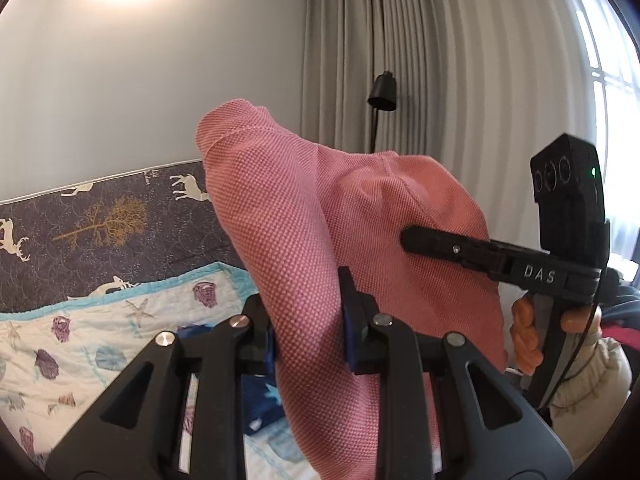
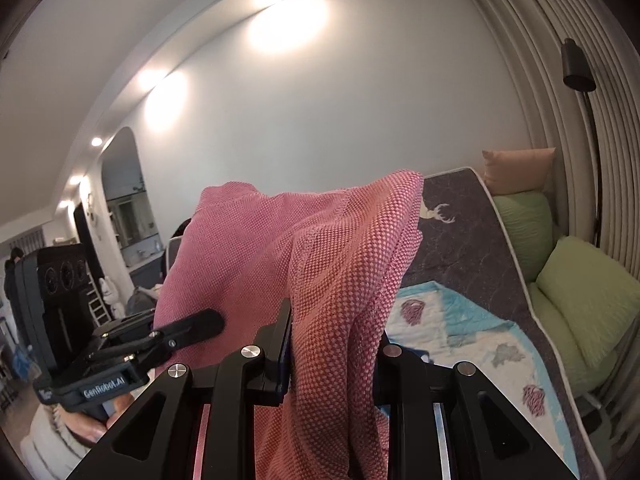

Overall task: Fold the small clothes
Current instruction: 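Grasp the folded sweater with both grippers and lift it off the quilt, then lower the sweater onto the navy fleece stack and open both grippers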

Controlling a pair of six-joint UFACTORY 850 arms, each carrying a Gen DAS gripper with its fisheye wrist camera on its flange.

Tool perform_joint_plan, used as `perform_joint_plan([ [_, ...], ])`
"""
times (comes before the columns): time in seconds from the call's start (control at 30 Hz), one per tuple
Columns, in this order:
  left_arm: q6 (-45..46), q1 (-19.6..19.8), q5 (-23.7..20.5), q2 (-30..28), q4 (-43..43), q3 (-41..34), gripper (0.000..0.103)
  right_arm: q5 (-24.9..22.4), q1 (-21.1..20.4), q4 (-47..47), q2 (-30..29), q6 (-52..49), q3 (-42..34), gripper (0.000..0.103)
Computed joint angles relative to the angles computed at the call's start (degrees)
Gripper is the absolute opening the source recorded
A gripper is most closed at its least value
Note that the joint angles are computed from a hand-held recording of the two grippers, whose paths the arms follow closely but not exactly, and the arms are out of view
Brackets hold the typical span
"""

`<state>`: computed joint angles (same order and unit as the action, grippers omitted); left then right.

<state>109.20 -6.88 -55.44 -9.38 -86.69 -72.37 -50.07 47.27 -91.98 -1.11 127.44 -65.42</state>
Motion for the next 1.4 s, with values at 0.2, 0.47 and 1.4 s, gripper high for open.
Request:
perform_joint_plan([
  [0.2,-4.03,-2.9,3.92,-11.2,1.23,-9.66,0.027,11.22,-10.54,-8.51,-4.55,9.45,0.88,0.024],
  [0.47,-14.7,-6.08,9.33,-32.32,6.93,-29.27,0.027,23.11,-22.73,-23.63,-19.05,25.91,-4.39,0.024],
  [1.4,-15.31,-7.21,20.45,-50.37,2.83,-40.06,0.073,19.4,-25.54,-0.09,-34.24,16.53,-8.5,0.077],
])
